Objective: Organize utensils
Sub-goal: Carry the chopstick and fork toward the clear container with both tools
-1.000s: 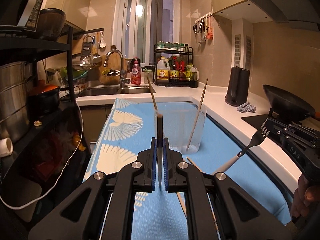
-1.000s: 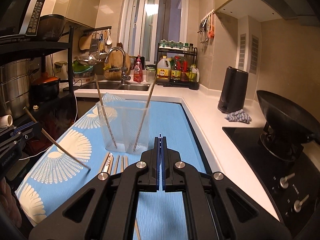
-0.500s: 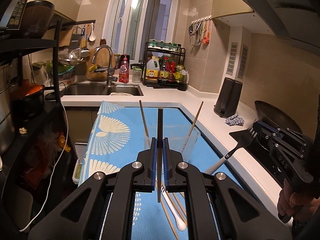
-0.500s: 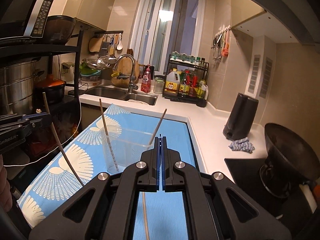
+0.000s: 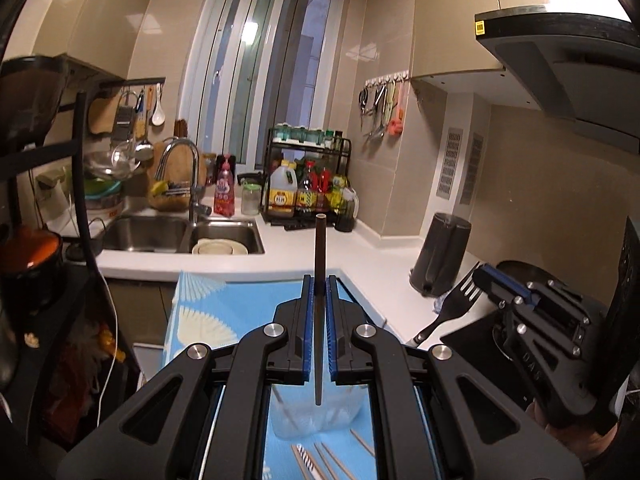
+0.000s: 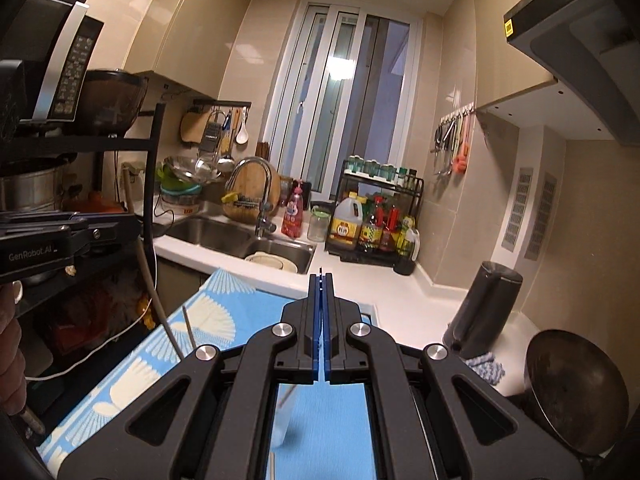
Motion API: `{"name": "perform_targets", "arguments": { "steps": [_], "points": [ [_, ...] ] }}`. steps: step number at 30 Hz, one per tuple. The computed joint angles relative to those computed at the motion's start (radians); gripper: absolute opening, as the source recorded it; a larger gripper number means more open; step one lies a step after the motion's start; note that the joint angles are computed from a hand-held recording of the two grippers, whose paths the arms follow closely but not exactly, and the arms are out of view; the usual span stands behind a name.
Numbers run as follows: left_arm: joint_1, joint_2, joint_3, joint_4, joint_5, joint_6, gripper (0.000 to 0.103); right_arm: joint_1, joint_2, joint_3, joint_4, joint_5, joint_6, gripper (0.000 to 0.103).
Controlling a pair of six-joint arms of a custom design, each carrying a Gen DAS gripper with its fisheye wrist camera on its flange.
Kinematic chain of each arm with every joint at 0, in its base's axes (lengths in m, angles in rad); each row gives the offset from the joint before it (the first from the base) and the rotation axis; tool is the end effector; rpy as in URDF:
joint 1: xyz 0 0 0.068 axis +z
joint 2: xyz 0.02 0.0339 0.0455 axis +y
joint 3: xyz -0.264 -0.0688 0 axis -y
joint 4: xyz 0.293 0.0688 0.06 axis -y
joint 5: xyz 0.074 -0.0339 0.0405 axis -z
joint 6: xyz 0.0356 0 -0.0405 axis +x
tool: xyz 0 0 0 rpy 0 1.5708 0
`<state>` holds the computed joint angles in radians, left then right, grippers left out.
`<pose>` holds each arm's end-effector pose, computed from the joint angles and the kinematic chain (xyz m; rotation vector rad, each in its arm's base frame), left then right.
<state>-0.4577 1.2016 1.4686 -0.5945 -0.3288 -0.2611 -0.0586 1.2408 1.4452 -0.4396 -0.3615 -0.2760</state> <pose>0.2684 -0.1194 0.4602 -0.0377 1.8838 -0.1809 0.3137 -0.0058 0.4565 -0.4464 1.7349 0.0866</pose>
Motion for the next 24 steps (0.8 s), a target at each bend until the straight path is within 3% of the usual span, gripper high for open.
{"name": "perform_targets", "arguments": {
  "steps": [5,11,24],
  "points": [
    [0.048,0.107,0.023,0.044,0.023,0.017,0.006,0.056,0.091,-0.002,0.057,0.061,0.019,0.001],
    [0.101,0.245,-0.003,0.09,0.105,0.046,0.006,0.093,0.14,-0.126,0.196,0.103,0.041,0.001],
    [0.119,0.3,-0.077,0.105,0.151,0.051,0.006,0.119,0.221,-0.164,0.194,0.141,0.028,0.001]
  ]
}}
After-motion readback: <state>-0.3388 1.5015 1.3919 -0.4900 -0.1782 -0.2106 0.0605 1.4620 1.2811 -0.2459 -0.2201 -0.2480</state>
